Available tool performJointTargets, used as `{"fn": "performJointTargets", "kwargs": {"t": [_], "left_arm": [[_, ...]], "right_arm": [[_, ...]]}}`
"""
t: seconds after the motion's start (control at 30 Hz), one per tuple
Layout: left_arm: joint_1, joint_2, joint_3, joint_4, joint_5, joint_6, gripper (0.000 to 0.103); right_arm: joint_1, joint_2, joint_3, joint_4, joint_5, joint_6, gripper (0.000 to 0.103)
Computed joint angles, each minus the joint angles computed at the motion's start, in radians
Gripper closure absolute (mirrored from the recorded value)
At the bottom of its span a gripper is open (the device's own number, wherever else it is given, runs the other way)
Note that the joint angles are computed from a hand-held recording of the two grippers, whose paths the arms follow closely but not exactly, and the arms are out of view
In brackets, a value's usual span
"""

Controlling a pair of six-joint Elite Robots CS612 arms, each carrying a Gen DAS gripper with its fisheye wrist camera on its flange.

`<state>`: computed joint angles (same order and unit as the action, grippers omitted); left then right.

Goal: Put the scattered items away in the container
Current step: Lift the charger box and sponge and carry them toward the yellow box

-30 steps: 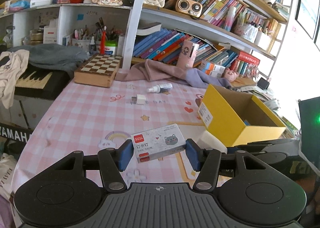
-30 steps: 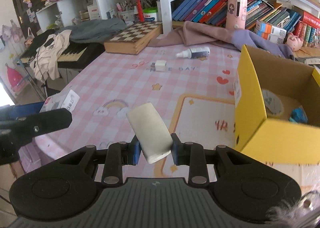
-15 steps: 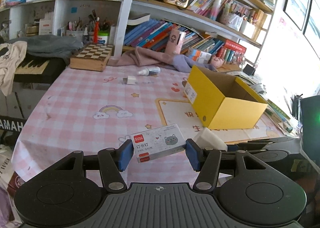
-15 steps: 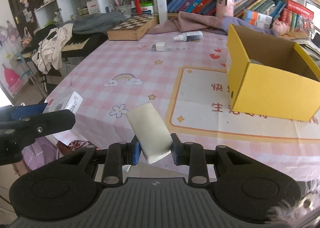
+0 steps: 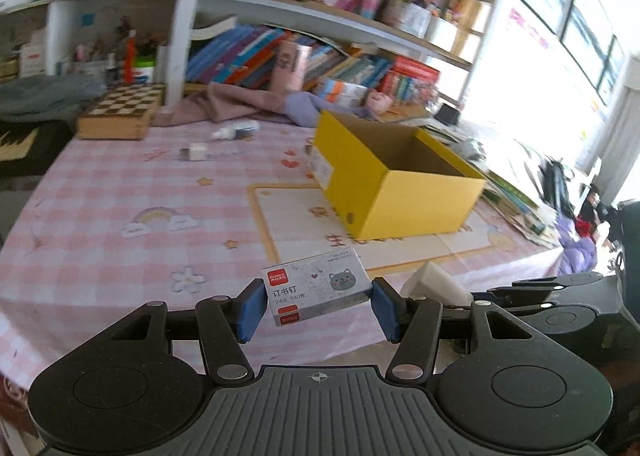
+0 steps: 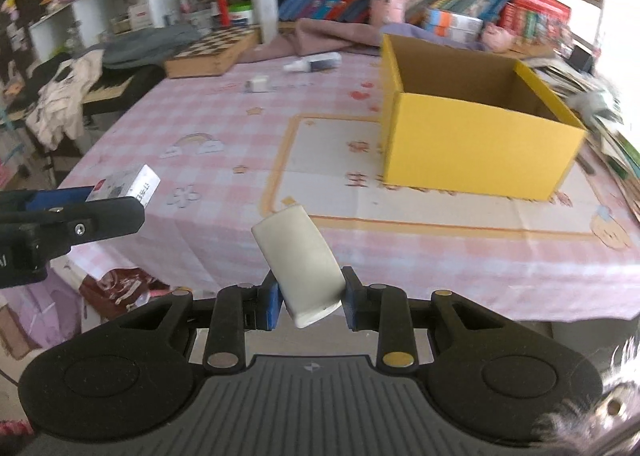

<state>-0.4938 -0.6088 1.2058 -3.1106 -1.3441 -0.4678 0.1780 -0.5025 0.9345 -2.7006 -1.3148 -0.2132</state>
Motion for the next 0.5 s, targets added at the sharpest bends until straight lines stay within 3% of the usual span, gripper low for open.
{"fn": "performJointTargets", "kwargs": {"t": [0.5], "left_arm": [[-0.005, 0.058, -0.125, 0.070, -0.123, 0.141, 0.047]], "right_arm": [[-0.029, -0.026, 0.059, -0.051, -0.080, 0.140, 0.075]]}}
